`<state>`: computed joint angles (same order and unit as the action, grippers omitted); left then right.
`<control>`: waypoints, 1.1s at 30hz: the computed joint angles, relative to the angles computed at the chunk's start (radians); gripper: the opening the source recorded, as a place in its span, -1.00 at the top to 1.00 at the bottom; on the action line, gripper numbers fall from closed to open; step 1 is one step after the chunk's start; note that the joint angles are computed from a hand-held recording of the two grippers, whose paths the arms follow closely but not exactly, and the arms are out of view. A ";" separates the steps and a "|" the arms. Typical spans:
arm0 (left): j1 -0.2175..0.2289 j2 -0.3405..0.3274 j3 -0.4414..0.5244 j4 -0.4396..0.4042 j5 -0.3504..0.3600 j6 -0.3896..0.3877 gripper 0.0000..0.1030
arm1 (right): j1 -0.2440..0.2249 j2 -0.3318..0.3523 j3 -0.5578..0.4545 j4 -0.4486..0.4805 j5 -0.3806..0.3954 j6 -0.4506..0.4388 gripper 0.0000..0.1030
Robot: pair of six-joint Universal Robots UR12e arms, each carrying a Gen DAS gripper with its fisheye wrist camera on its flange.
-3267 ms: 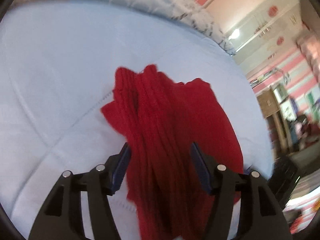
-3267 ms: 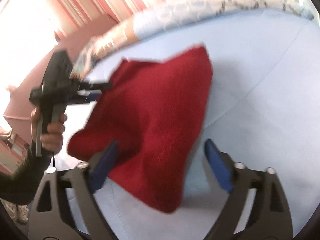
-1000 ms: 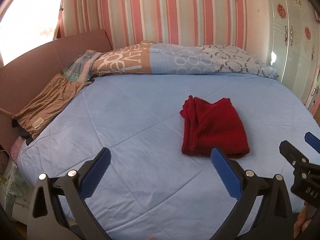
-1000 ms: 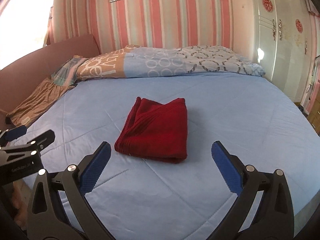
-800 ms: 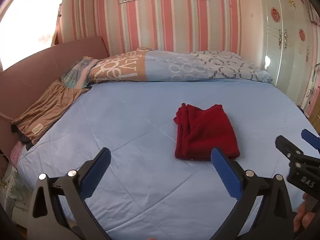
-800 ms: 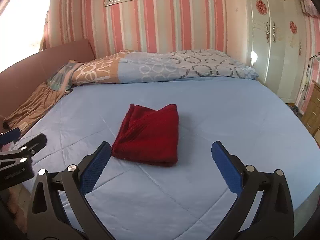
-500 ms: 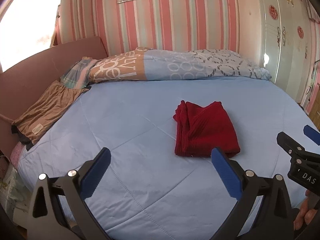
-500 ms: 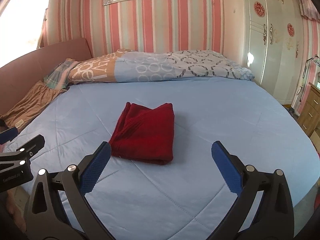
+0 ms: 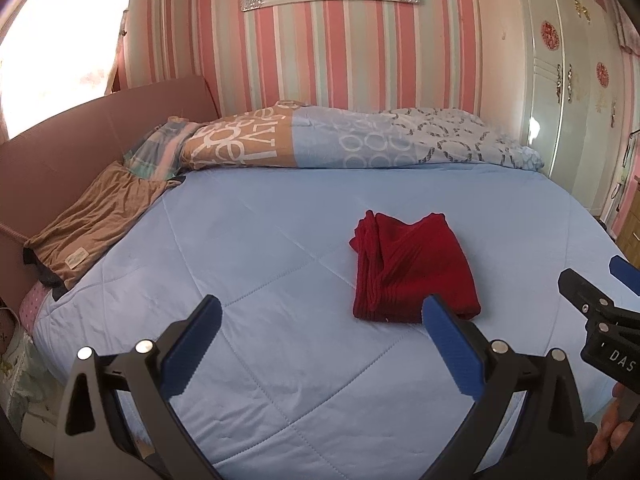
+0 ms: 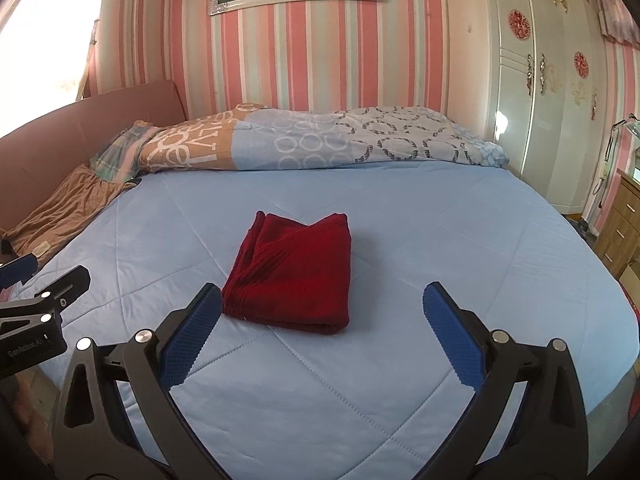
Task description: Fold small clothes
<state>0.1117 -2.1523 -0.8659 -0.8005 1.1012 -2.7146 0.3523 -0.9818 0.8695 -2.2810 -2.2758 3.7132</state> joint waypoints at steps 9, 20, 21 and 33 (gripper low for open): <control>-0.001 0.004 -0.004 0.005 -0.002 0.003 -0.96 | 0.000 0.001 -0.002 0.008 -0.006 0.001 -0.94; -0.002 0.003 0.001 -0.004 -0.003 0.002 -0.96 | 0.003 -0.005 0.010 0.006 -0.017 0.007 -0.94; -0.001 0.003 0.002 -0.007 -0.004 0.004 -0.96 | 0.003 -0.005 0.010 0.008 -0.015 0.008 -0.94; -0.002 0.002 0.008 -0.013 0.005 0.006 -0.96 | 0.002 -0.010 0.016 0.009 -0.013 0.004 -0.94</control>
<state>0.1100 -2.1505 -0.8575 -0.8133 1.1058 -2.7082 0.3540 -0.9919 0.8858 -2.2717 -2.2889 3.7170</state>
